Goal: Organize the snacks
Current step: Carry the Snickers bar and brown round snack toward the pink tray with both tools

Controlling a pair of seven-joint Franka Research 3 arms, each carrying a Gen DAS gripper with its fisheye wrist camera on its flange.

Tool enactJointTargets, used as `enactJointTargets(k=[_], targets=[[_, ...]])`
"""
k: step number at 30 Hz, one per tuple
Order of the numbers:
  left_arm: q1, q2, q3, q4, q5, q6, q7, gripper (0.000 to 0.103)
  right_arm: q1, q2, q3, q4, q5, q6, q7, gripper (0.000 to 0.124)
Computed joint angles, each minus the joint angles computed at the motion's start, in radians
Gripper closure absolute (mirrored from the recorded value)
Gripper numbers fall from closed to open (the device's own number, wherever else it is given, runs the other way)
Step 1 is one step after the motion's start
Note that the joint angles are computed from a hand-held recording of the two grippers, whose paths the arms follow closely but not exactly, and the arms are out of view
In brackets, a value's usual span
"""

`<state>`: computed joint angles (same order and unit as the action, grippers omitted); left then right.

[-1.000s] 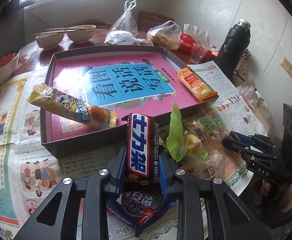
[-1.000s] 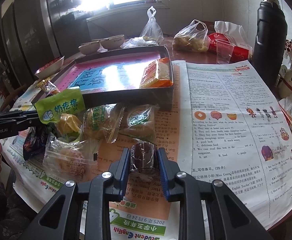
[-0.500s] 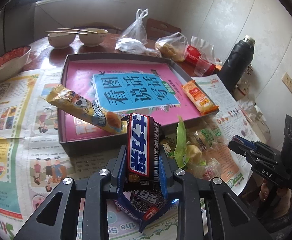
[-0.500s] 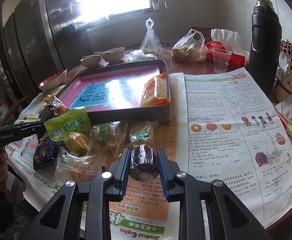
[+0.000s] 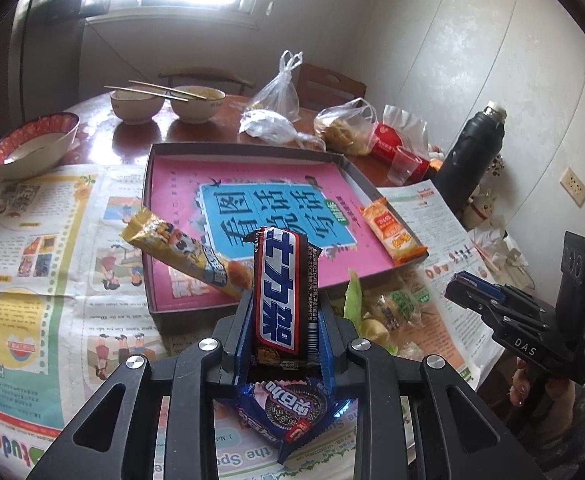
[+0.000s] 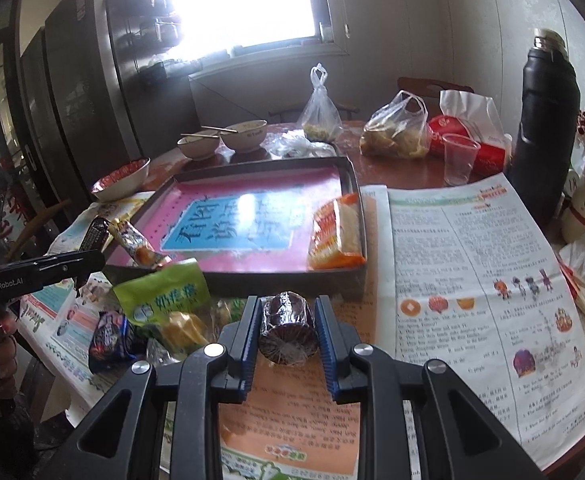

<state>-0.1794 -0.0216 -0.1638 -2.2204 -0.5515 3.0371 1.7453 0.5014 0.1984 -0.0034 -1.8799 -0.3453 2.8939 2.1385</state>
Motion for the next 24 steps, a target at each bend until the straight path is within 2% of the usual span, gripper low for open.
enactJointTargets(k=[8,15,24], targets=[[-0.001,-0.001,0.002,0.010,-0.009,0.015,0.004,0.074,-0.003,0.036,0.012,0.060,0.057,-0.002,-0.059,0.096],[0.022,0.006,0.006,0.010,0.097,0.028,-0.100,0.074,0.006,0.068,0.004,0.109,0.100,-0.002,-0.100,0.096],[0.087,0.042,0.024,0.019,0.403,0.038,-0.395,0.074,0.015,0.112,-0.006,0.171,0.154,-0.003,-0.147,0.096]])
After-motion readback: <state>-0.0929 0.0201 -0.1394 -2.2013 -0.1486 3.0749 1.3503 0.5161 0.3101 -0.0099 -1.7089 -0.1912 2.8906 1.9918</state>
